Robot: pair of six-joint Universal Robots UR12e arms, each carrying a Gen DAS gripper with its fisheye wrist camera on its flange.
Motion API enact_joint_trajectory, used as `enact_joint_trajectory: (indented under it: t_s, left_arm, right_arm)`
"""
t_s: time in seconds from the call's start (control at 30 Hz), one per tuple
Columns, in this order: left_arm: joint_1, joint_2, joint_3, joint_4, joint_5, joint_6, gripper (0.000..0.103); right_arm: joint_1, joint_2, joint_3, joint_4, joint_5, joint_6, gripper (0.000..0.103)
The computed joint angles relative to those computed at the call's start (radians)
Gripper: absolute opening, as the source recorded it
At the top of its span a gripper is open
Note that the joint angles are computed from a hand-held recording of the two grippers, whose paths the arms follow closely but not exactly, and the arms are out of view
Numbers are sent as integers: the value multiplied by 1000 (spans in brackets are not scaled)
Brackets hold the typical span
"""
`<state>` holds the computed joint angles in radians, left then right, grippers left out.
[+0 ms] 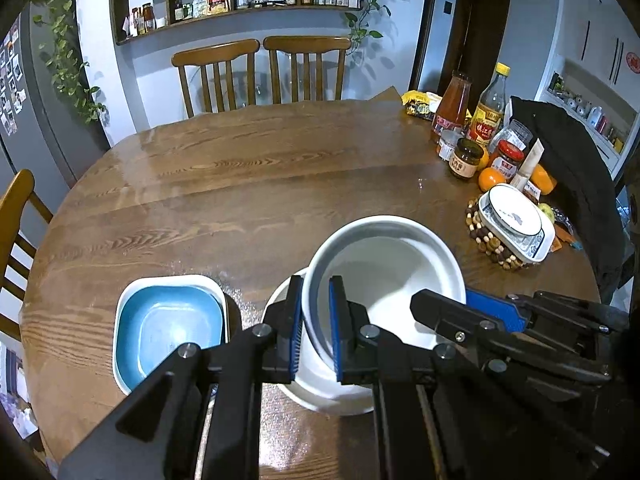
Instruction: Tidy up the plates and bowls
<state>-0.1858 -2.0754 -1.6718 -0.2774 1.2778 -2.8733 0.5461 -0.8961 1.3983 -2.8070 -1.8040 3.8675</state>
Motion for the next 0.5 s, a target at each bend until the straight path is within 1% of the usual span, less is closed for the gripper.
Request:
enact_joint_trajectory:
  t_s: [0.5]
  left_arm:
    - [7,4,-15,-5,-2,2,9]
  right_arm:
    - [11,8,-9,14,-4,9,21]
